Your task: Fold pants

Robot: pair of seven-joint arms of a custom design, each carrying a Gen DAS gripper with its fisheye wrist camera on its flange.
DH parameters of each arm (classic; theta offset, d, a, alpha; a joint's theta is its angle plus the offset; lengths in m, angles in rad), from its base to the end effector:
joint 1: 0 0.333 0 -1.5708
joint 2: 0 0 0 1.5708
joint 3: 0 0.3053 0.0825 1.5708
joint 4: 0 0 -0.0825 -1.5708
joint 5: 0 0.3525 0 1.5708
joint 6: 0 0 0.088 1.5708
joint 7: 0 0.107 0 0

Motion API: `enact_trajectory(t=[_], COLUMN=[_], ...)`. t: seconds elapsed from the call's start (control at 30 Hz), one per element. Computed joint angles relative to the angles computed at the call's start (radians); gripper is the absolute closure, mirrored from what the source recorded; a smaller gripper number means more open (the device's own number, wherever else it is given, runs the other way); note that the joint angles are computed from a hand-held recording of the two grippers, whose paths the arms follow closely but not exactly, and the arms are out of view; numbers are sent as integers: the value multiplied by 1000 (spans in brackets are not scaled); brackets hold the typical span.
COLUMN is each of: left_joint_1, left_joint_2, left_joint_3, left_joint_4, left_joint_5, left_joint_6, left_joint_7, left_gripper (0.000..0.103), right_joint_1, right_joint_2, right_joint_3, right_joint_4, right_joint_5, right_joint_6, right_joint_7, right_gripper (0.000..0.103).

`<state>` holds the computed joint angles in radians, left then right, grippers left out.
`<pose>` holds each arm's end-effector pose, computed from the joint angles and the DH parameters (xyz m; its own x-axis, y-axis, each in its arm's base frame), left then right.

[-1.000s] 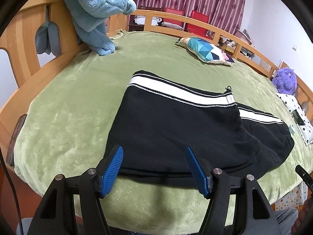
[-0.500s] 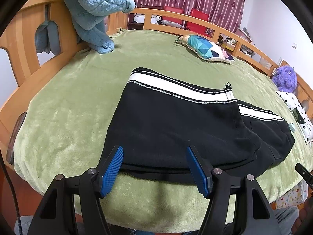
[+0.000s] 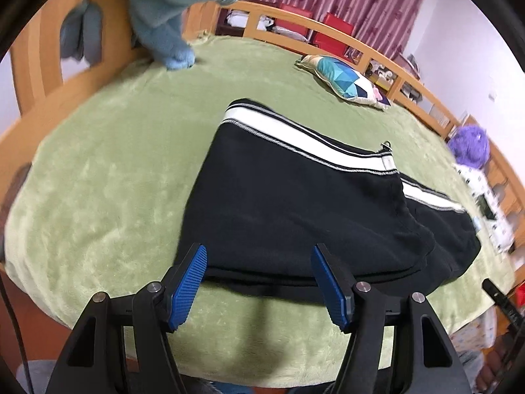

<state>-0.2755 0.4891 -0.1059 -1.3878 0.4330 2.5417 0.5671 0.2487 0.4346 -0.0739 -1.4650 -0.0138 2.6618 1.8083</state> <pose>0.6651 -0.2535 0.5069 0.2607 -0.9227 0.2839 -0.7010 -0.3831 -0.6015 0.6883 0.1328 0.5234 0.0139 -0.9927 -0.1196 -0.7283 0.0719 -0.6815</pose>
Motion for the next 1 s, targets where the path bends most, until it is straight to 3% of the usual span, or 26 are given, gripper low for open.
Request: enact_trajectory(t=[0.27, 0.4, 0.53, 0.63, 0.9, 1.0], left_joint_1=[27, 69, 85, 85, 61, -25], left_joint_2=[-8, 34, 51, 76, 53, 60], left_joint_3=[22, -19, -22, -23, 21, 91], left_joint_4=[-75, -52, -93, -54, -67, 26], left_joint_5=[6, -51, -94, -122, -113, 26], left_joint_6=[55, 48, 181, 162, 206, 111], left_joint_7=[-71, 29, 28, 41, -23, -62], left_gripper=[41, 45, 45, 46, 85, 87], right_joint_1=[-4, -5, -4, -1, -4, -16], right_joint_2=[72, 116, 146, 160, 169, 155], right_joint_3=[6, 15, 22, 22, 23, 31], right_joint_4=[98, 155, 191, 206, 214, 194], right_joint_5=[19, 35, 49, 55, 68, 89], right_joint_6=[-40, -69, -90, -100, -82, -59], right_joint_7=[-10, -24, -41, -47, -64, -77], right_gripper=[43, 42, 43, 43, 43, 42])
